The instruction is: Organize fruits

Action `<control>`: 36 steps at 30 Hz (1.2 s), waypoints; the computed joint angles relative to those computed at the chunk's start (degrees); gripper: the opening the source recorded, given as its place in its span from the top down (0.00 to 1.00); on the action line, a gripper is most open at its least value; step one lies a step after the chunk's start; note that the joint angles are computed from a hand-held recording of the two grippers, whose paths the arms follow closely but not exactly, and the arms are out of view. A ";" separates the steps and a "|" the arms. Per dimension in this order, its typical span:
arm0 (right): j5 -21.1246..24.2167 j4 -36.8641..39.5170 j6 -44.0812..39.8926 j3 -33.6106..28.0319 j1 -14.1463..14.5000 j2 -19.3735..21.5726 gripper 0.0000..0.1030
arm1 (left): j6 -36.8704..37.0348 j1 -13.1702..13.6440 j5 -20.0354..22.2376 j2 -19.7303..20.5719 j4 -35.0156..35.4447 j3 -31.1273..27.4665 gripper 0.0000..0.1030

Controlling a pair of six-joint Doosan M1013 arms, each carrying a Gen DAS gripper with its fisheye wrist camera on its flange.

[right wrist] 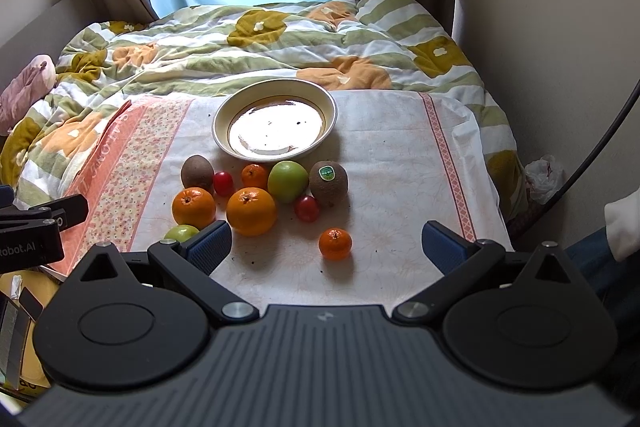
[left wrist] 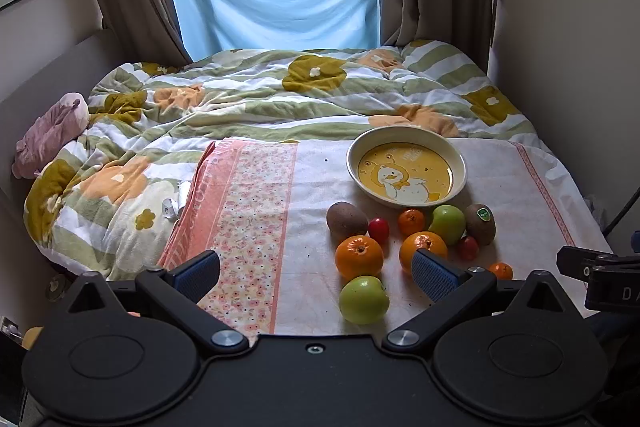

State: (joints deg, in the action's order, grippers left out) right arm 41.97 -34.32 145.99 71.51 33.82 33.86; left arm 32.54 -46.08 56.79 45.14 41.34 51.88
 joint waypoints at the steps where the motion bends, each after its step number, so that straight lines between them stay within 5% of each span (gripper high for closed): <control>1: 0.03 0.01 -0.01 -0.02 0.02 0.00 0.00 | 0.17 0.03 -0.09 -0.03 -0.05 0.03 0.00; 21: -0.67 2.68 -3.99 -0.30 -0.39 -0.42 0.00 | -0.30 -0.64 -1.44 -0.46 2.24 0.61 0.00; 29: -6.38 10.55 -12.76 0.15 -2.67 0.26 0.00 | 5.17 -0.35 1.70 2.68 -0.98 -2.70 0.00; 36: -11.43 18.12 -20.45 -0.38 -3.94 3.51 0.00 | 9.74 0.66 -1.77 4.62 -4.20 -1.18 0.00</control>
State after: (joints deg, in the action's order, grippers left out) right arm 30.54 -16.19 125.55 71.14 29.88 37.37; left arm 42.28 -45.42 55.02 49.76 37.14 50.71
